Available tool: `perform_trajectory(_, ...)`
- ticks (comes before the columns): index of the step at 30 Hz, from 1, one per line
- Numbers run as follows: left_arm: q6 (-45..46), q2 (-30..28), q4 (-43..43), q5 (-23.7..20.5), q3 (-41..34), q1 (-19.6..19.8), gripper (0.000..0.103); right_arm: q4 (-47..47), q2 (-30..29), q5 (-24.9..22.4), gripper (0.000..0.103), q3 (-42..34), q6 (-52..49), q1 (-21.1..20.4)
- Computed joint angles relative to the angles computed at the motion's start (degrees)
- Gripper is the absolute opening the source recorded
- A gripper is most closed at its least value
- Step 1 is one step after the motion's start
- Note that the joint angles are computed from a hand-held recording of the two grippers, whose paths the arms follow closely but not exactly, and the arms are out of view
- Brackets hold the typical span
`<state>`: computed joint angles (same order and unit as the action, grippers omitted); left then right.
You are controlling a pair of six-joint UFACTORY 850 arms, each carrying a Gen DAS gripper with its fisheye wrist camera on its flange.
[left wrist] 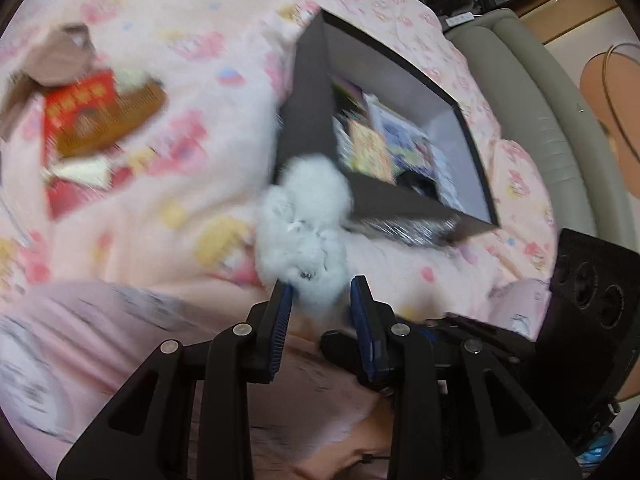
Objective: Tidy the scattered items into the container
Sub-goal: 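Grasp the white fluffy plush with the left gripper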
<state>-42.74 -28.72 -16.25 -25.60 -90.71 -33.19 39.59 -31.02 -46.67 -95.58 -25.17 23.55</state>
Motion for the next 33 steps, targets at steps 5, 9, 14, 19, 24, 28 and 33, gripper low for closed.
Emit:
perform_trajectory(5,-3.7,-2.2,5.0,-4.4,-4.0,-1.1,0.031,1.7,1.5,1.0,0.023,3.2,-1.6,-0.6)
perform_trajectory(9,-6.9,0.7,9.9,-3.6,-1.5,-0.9,0.055,2.9,2.2,1.4,0.023,4.5,-0.8,-2.3)
perform_trajectory(14,-18.9,1.1,25.0,-3.6,-0.7,0.1,0.062,3.1,1.2,1.4,0.026,3.8,1.9,-3.8)
perform_trajectory(19,-7.2,-3.6,8.1,-5.2,-4.0,4.1,0.062,4.0,-1.8,0.3,0.029,0.7,3.4,-3.7)
perform_trajectory(24,0.7,-6.3,-0.4,-7.1,-6.2,4.6,0.06,8.8,-2.7,-1.4,0.037,-0.5,-1.9,-3.6)
perform_trajectory(28,7.5,-6.3,-5.8,-6.1,-5.8,4.3,0.052,7.3,-3.6,-0.9,0.041,-1.3,-1.1,-3.1)
perform_trajectory(33,20.8,-3.2,-17.5,-0.8,-1.2,4.4,0.049,8.3,-3.6,0.5,0.033,-0.4,0.3,-4.3)
